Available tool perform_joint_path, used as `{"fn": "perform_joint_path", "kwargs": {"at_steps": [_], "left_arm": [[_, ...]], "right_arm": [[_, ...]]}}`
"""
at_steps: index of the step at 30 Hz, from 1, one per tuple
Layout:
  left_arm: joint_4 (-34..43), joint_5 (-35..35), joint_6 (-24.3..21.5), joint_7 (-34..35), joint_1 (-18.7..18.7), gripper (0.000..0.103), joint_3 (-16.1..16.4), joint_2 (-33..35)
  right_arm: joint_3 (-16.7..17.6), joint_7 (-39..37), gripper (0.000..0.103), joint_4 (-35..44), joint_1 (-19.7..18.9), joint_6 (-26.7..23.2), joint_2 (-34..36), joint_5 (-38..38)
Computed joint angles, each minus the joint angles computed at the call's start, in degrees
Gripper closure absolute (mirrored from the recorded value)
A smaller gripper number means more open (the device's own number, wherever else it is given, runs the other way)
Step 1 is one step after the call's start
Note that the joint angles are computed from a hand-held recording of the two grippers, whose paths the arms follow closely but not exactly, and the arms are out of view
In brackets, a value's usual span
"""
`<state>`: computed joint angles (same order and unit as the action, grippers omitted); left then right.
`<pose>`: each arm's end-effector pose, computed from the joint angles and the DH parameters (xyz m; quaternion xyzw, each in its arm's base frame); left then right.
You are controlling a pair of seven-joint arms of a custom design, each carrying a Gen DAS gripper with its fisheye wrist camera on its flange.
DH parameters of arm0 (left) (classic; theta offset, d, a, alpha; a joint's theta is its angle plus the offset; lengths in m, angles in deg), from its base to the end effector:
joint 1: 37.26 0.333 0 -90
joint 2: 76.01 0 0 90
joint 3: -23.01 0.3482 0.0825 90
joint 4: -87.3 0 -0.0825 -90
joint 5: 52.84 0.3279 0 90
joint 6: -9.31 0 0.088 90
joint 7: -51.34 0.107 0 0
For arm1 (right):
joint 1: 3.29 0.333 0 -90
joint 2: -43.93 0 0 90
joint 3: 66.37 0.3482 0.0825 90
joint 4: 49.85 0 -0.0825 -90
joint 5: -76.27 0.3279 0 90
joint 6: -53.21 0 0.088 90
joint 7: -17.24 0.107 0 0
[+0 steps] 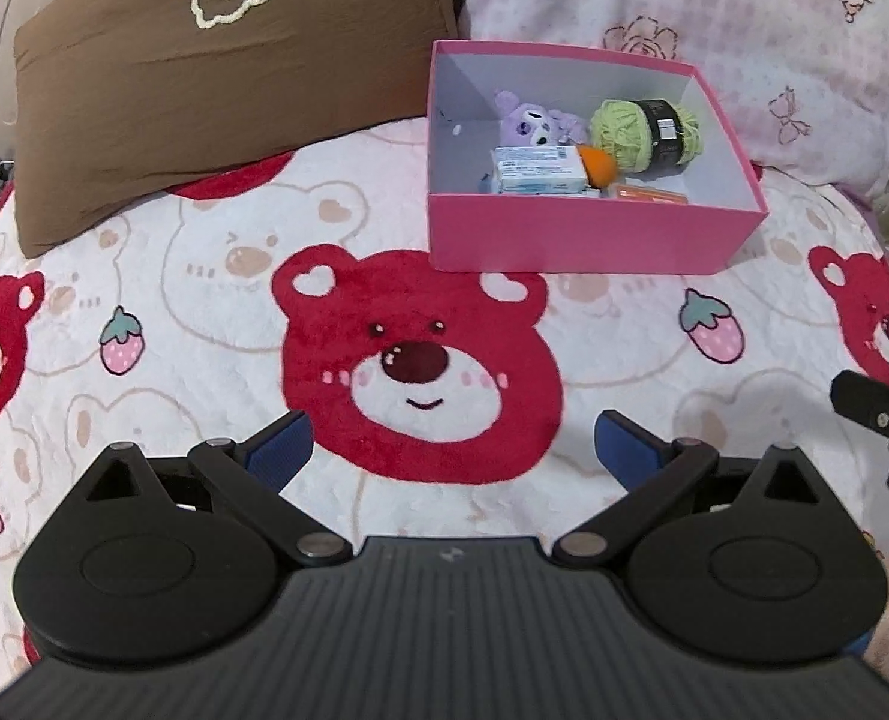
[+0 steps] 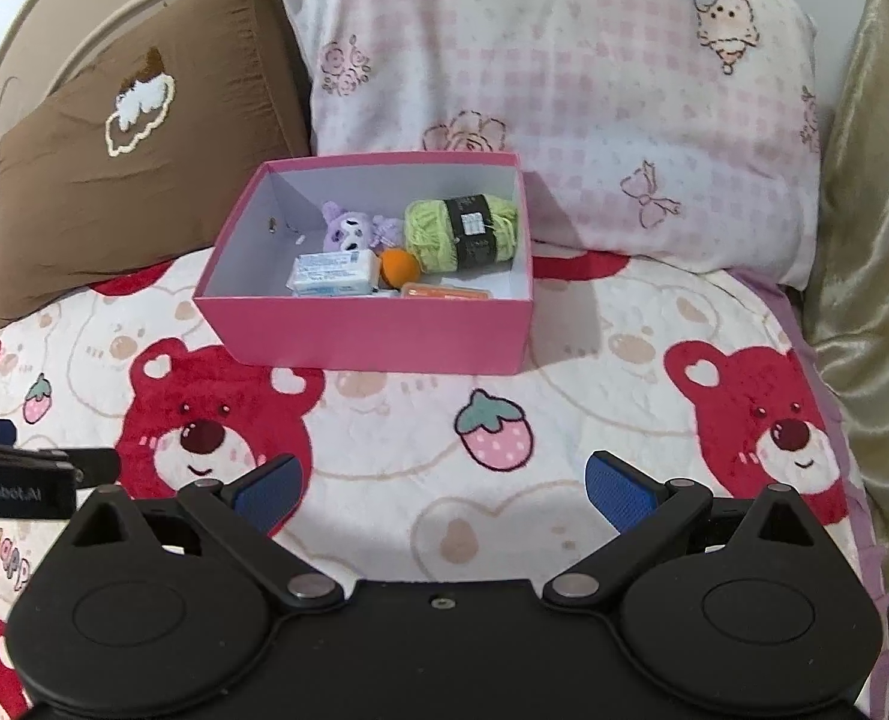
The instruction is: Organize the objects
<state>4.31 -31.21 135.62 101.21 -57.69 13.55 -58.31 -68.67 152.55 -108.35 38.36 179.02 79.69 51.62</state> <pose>0.5763 -0.2953 0.6054 -0.6961 0.6667 -0.1917 0.1852 0.5702 0.4633 0.5839 -0.6867 0.6430 -0.2227 0.2556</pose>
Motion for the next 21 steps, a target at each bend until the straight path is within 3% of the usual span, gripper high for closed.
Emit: {"fn": "perform_joint_path", "kwargs": {"at_steps": [21], "left_arm": [[0.0, -0.5, -1.2, 1.6, -0.8, 0.001, -0.3, 0.5]], "right_arm": [[0.3, 2.6, 0.001, -1.8, 0.7, -4.1, -1.5, -2.2]]}}
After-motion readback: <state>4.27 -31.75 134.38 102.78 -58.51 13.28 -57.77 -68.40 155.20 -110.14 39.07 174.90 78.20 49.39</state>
